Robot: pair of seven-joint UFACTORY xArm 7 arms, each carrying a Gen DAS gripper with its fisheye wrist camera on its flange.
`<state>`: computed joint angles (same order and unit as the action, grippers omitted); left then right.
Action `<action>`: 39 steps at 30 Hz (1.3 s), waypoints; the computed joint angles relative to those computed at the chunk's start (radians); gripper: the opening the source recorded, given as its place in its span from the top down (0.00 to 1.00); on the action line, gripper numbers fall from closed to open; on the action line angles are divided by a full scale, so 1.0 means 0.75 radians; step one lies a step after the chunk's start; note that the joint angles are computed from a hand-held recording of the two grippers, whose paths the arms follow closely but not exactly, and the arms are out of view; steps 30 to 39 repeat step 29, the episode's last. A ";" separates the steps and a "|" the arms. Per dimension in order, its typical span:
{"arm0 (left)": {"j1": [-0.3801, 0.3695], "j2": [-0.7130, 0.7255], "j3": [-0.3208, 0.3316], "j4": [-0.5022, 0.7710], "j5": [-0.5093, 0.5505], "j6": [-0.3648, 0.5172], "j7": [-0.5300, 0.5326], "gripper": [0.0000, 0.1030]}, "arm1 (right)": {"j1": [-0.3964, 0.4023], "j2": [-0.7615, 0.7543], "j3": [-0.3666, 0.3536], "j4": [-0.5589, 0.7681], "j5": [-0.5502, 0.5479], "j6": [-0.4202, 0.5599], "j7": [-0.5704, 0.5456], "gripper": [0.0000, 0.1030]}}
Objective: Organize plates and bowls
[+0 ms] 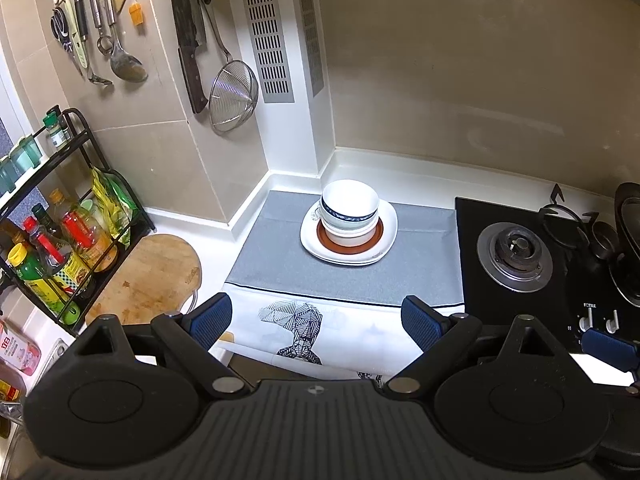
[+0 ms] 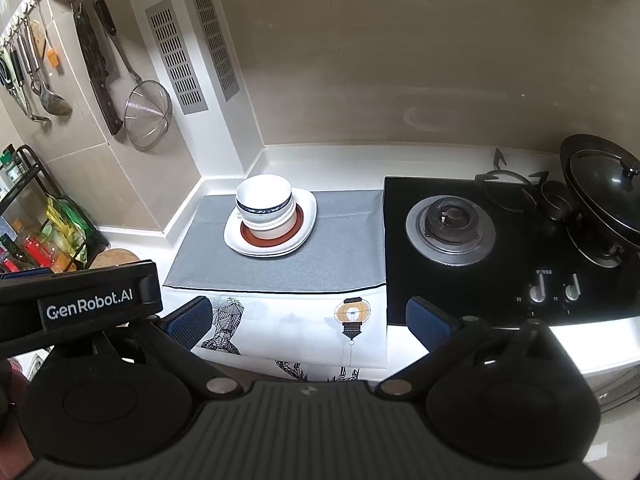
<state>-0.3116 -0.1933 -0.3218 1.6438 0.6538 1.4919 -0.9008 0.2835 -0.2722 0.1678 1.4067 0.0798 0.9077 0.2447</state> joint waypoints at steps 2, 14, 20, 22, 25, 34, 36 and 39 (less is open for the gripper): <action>-0.003 0.011 -0.007 0.015 0.012 0.012 0.002 0.10 | 0.001 -0.001 -0.006 -0.003 0.012 -0.006 -0.004 0.00; -0.007 0.032 0.028 0.029 0.008 -0.024 0.057 0.10 | -0.004 0.035 0.001 0.028 -0.001 -0.013 0.026 0.00; 0.009 0.030 0.052 0.009 -0.025 -0.060 0.073 0.10 | 0.000 0.076 0.012 0.069 -0.042 0.005 0.038 0.00; 0.015 0.031 0.059 0.003 -0.038 -0.065 0.078 0.10 | 0.005 0.098 0.010 0.089 -0.037 0.021 0.039 0.00; 0.029 0.024 0.076 -0.016 -0.058 -0.083 0.092 0.10 | 0.012 0.125 0.017 0.109 -0.056 0.030 0.042 0.00; 0.058 0.012 0.104 -0.051 -0.100 -0.118 0.116 0.10 | 0.026 0.178 0.031 0.153 -0.094 0.044 0.064 0.00; 0.058 0.012 0.104 -0.051 -0.100 -0.118 0.116 0.10 | 0.026 0.178 0.031 0.153 -0.094 0.044 0.064 0.00; 0.058 0.012 0.104 -0.051 -0.100 -0.118 0.116 0.10 | 0.026 0.178 0.031 0.153 -0.094 0.044 0.064 0.00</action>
